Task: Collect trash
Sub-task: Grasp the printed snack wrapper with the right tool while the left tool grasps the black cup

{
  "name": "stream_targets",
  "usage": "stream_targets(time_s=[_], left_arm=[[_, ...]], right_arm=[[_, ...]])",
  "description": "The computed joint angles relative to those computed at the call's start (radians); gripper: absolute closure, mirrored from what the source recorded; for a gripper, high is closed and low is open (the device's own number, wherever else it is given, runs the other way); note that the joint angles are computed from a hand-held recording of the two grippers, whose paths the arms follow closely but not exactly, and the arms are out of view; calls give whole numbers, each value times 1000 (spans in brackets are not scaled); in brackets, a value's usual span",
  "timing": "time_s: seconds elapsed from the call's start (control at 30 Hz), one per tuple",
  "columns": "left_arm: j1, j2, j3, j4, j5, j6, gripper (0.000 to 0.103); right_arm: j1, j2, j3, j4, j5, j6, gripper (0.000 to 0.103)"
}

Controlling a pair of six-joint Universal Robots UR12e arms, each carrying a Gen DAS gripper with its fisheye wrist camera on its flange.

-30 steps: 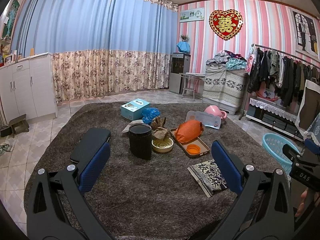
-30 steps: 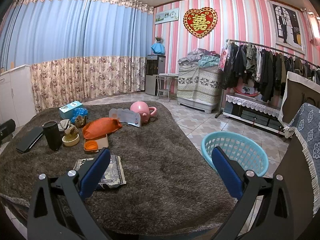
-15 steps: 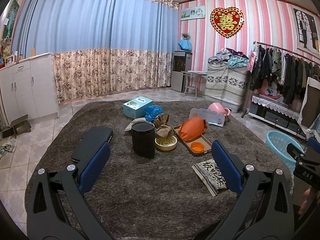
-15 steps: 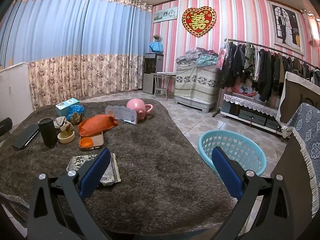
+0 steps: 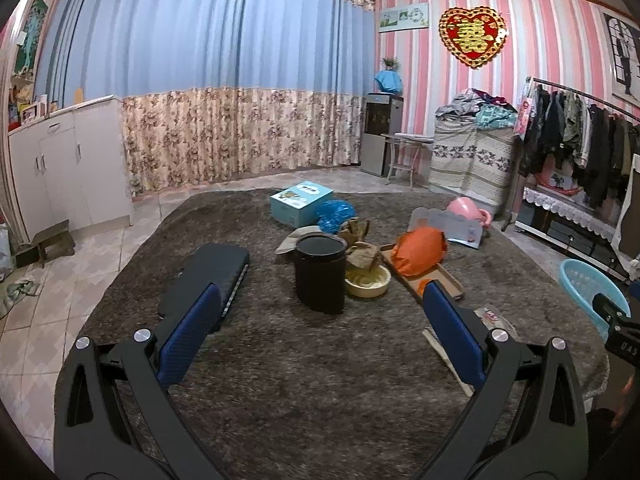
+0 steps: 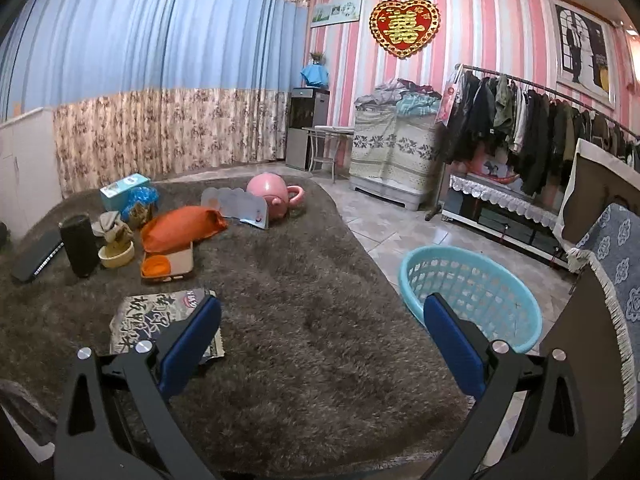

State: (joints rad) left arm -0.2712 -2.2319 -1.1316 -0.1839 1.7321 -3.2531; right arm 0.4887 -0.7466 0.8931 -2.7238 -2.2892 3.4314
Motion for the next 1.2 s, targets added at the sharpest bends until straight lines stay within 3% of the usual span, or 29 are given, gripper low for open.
stream_targets(time_s=[0.23,0.53,0.63,0.8,1.07,1.2], left_arm=[[23,-14,14,-18,48,-21,5],[58,-28,15,-28,55,-40,5],[61,-33,17,-36,58,-40,5],[57,-39,25,-48,56,-26,5],[44,-49,49,-86,20,-18,5],[36,-65,78,-94,9,-8,5]], right_arm=[[-8,58,-100,63,98,-34,4],[-36,151,-263,296,308,17,6],[-42,171,-296,355,363,25,18],[-47,167,-282,342,431,22,36],[-55,146,-232,265,481,18,83],[-64,121,-183,186,479,16,87]])
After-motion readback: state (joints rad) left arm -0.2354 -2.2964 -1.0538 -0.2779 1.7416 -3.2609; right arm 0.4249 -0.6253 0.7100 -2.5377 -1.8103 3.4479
